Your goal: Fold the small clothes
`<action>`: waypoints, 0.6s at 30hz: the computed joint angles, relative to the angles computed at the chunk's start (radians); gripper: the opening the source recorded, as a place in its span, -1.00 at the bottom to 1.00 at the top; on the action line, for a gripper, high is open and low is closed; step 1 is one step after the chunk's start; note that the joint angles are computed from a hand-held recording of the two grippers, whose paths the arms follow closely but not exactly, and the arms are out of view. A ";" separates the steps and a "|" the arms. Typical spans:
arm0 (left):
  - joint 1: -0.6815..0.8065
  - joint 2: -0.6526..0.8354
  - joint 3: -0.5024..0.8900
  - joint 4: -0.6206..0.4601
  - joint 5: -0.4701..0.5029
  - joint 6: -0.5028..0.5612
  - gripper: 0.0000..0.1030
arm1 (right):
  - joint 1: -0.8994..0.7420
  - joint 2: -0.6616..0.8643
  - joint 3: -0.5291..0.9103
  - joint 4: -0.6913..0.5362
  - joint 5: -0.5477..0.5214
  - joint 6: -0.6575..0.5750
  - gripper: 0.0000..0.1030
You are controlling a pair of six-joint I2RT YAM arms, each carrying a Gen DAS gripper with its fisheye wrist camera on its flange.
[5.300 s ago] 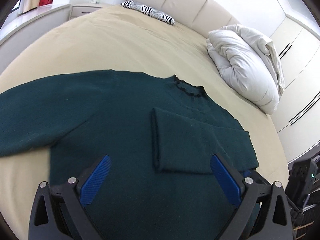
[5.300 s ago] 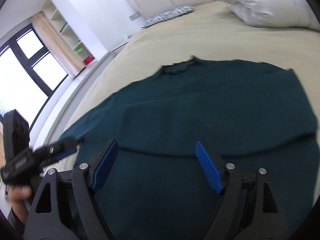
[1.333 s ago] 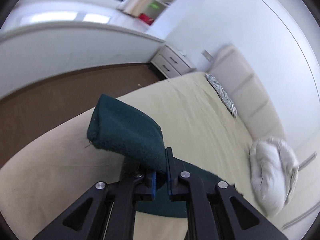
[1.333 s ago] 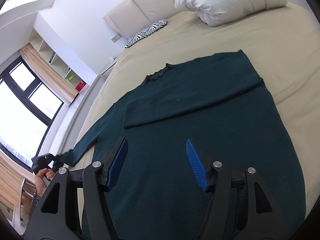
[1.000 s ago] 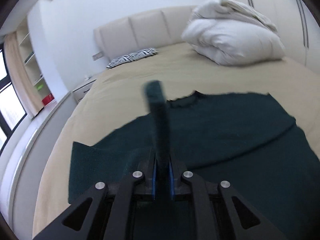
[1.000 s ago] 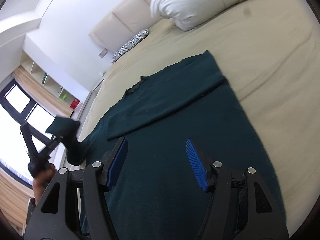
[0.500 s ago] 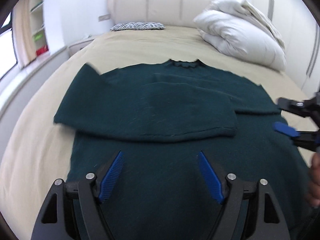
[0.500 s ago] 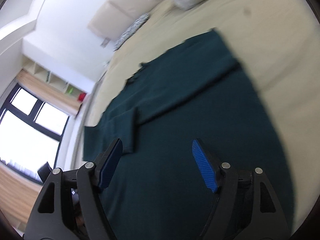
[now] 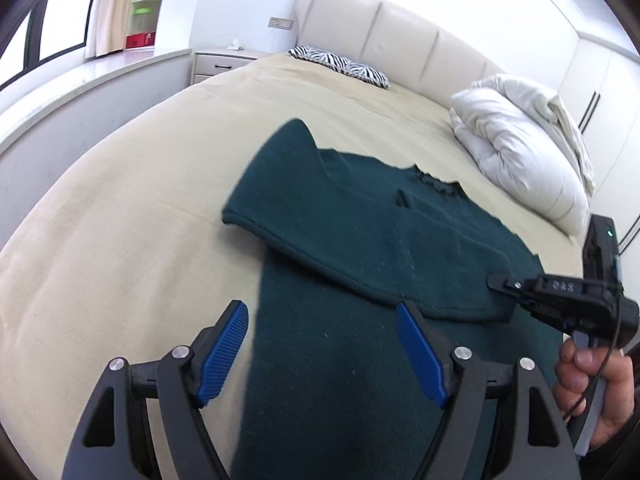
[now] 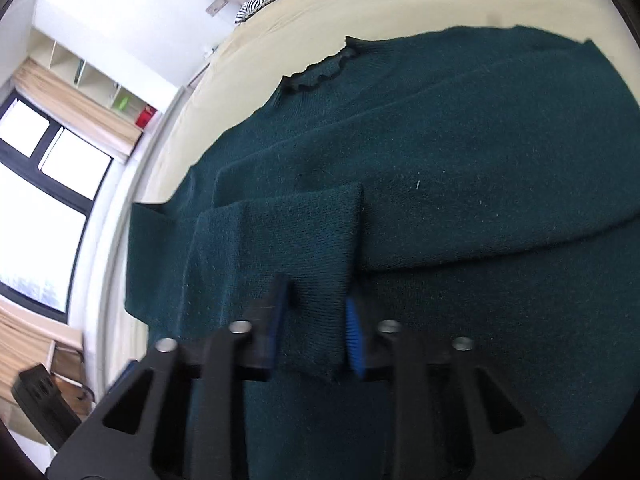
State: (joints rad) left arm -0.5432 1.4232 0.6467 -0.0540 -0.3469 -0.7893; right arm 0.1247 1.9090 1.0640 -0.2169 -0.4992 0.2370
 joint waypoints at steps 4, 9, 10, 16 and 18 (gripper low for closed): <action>0.060 -0.043 0.006 -0.005 0.010 0.026 0.50 | 0.011 -0.106 -0.019 -0.027 0.037 -0.087 -0.88; 0.158 -0.040 0.059 -0.016 0.024 0.084 0.50 | -0.024 -0.226 0.047 -0.084 0.058 -0.225 -0.88; 0.175 -0.027 0.074 -0.013 0.029 0.097 0.50 | -0.043 -0.223 0.073 -0.096 0.060 -0.255 -0.88; 0.254 0.174 0.251 -0.042 0.061 0.182 0.50 | -0.180 0.048 0.278 -0.156 0.068 -0.355 -0.87; 0.281 0.273 0.346 -0.075 0.082 0.207 0.50 | -0.196 0.147 0.339 -0.191 0.074 -0.363 -0.86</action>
State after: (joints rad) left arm -0.2620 1.6960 0.9926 -0.1288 -0.2646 -0.5819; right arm -0.0717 2.0560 1.4025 -0.4083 -0.4257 -0.1262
